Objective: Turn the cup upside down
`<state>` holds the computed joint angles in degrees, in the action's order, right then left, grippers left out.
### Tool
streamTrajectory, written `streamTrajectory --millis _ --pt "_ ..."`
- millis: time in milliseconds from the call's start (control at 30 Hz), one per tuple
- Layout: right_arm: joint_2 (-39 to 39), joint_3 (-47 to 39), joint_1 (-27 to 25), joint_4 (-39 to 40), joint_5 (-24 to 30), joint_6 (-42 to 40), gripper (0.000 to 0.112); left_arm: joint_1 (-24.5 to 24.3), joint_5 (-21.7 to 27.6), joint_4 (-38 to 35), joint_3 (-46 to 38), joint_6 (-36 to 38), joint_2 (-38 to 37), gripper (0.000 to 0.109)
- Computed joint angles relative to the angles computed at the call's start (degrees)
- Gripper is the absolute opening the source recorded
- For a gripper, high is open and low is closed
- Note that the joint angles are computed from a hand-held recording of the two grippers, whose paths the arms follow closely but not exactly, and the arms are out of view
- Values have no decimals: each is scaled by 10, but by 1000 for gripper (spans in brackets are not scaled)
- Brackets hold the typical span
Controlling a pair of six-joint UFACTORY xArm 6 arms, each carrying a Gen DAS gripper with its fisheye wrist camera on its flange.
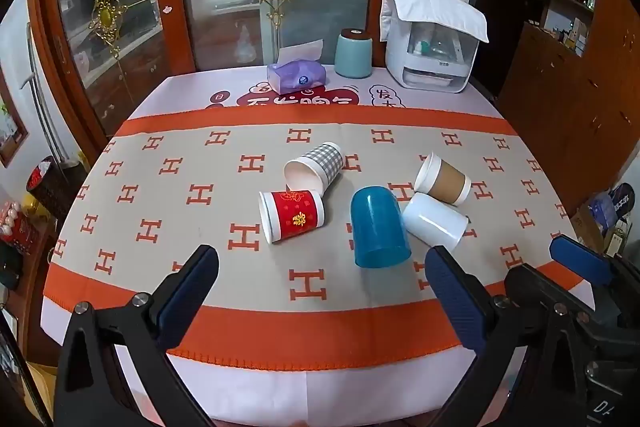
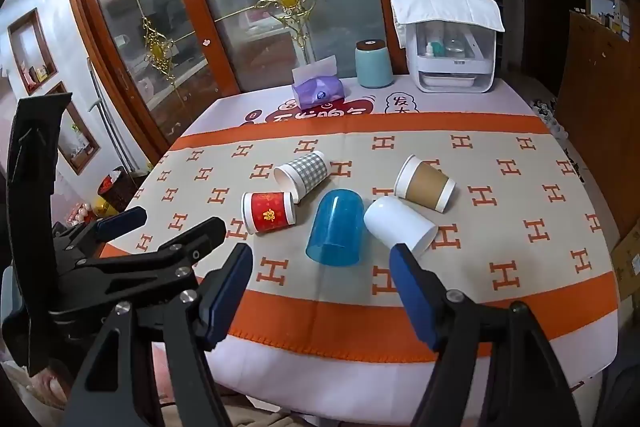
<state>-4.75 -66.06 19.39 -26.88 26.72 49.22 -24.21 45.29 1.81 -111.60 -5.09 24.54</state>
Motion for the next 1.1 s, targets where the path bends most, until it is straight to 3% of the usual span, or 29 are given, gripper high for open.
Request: streamTrajectory --millis 333,533,1100 --pt "4 3 -4 15 -16 -4 71 2 -5 -19 26 11 -16 102" --pt "5 4 -4 12 -21 1 71 3 46 -26 -42 13 27 102" --pt "12 11 -8 33 -42 -6 71 4 49 -23 -33 8 21 101"
